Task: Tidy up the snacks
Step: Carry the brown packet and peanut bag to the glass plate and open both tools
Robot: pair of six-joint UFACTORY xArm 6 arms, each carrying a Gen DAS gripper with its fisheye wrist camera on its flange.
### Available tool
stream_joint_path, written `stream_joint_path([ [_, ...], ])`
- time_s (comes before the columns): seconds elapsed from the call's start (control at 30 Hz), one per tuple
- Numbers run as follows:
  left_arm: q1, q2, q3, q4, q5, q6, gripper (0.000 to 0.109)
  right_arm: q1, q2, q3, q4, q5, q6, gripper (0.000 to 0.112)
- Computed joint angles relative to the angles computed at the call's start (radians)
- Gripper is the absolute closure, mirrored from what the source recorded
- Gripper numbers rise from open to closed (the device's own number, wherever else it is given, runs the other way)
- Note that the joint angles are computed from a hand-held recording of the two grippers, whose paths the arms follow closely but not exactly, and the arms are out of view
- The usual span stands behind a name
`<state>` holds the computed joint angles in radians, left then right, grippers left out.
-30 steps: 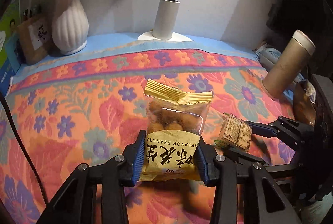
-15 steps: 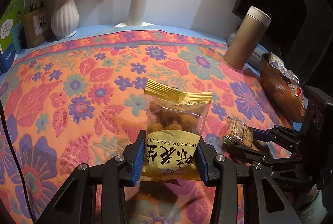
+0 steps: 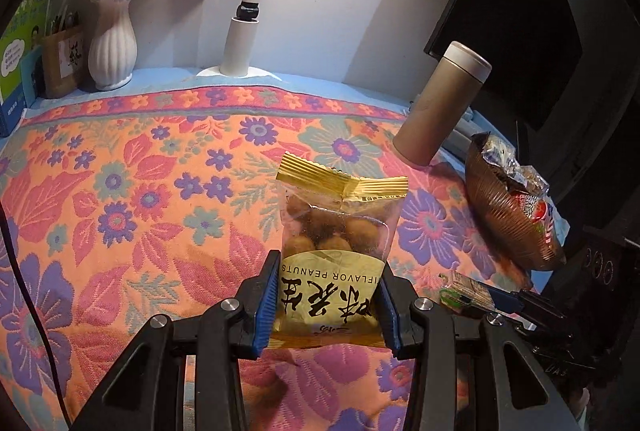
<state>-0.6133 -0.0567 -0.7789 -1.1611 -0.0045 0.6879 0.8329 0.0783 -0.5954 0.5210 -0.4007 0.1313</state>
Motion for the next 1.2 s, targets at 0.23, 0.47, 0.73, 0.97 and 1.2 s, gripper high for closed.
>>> stream_joint_path([
  [0.23, -0.043, 0.015, -0.035, 0.286, -0.023, -0.246, 0.067, 0.029, -0.108, 0.088, 0.086, -0.089, -0.070, 0.064],
  [0.47, -0.104, 0.094, -0.181, 0.529, -0.007, -0.411, 0.067, 0.073, -0.308, 0.195, 0.410, -0.237, -0.317, 0.064],
  [0.73, -0.168, 0.292, -0.458, 0.775, 0.057, -0.549, 0.067, -0.103, -0.522, 0.292, 0.597, -0.242, -0.421, 0.064],
  [0.97, -0.204, 0.451, -0.659, 0.960, 0.097, -0.640, 0.067, -0.238, -0.521, 0.295, 0.623, -0.204, -0.425, 0.064],
  [1.2, -0.210, 0.569, -0.823, 0.795, 0.193, -0.497, 0.039, -0.300, -0.422, 0.212, 0.674, -0.147, -0.496, 0.052],
])
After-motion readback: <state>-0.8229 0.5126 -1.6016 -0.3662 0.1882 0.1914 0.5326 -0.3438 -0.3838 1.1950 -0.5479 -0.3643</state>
